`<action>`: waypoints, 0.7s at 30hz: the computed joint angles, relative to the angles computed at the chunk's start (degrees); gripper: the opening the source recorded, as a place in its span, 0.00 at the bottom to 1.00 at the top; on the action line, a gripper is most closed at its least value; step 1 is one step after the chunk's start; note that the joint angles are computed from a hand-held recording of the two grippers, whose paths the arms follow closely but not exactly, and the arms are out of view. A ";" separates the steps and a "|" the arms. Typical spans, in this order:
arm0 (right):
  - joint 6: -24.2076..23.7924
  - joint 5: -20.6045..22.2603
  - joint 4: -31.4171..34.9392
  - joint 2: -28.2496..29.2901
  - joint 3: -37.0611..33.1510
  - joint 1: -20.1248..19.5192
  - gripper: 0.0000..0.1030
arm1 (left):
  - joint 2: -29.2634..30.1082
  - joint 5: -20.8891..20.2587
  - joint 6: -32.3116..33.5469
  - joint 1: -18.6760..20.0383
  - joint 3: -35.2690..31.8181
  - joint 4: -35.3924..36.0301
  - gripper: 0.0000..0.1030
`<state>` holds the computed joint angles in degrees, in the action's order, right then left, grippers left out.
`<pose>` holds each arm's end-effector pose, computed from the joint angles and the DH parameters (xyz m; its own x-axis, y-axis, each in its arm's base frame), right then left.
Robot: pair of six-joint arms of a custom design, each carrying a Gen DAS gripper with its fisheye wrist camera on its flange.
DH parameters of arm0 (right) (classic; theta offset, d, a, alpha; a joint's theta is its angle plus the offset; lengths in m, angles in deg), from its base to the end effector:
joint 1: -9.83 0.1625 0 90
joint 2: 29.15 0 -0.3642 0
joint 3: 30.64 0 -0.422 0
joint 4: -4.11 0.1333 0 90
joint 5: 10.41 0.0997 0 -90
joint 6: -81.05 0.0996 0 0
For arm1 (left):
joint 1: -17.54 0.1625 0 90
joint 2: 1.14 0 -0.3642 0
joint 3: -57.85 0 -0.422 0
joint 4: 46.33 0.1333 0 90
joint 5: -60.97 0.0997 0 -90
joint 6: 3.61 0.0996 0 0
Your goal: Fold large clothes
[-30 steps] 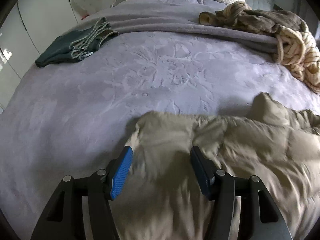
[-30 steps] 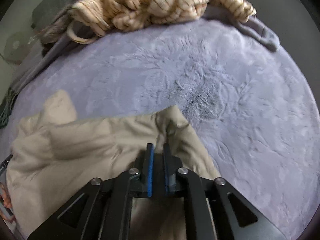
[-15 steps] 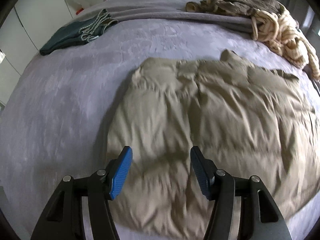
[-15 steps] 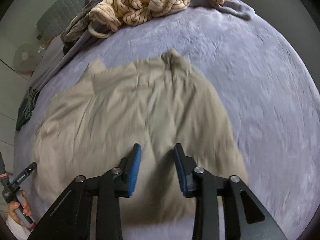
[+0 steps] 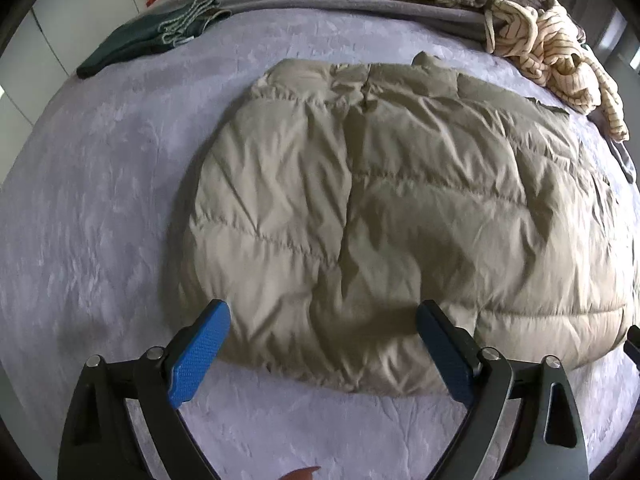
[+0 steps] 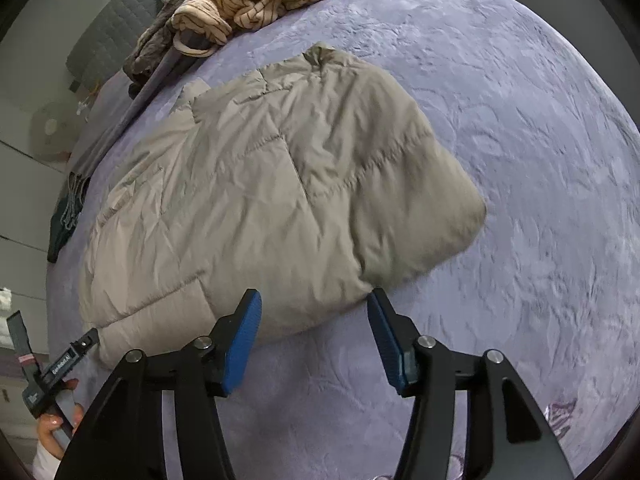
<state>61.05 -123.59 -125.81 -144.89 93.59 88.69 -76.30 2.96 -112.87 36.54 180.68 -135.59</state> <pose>0.0166 -0.4028 0.4021 -0.8667 0.0698 0.4940 -0.1400 0.9163 -0.3751 -0.2991 -0.2998 0.0719 -0.6250 -0.5111 -0.5901 -0.1140 0.8075 -0.5787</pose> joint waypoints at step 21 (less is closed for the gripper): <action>9.93 25.63 9.00 -0.53 -0.02 -13.54 0.88 | -18.88 -0.99 -9.65 -4.28 21.53 -24.48 1.00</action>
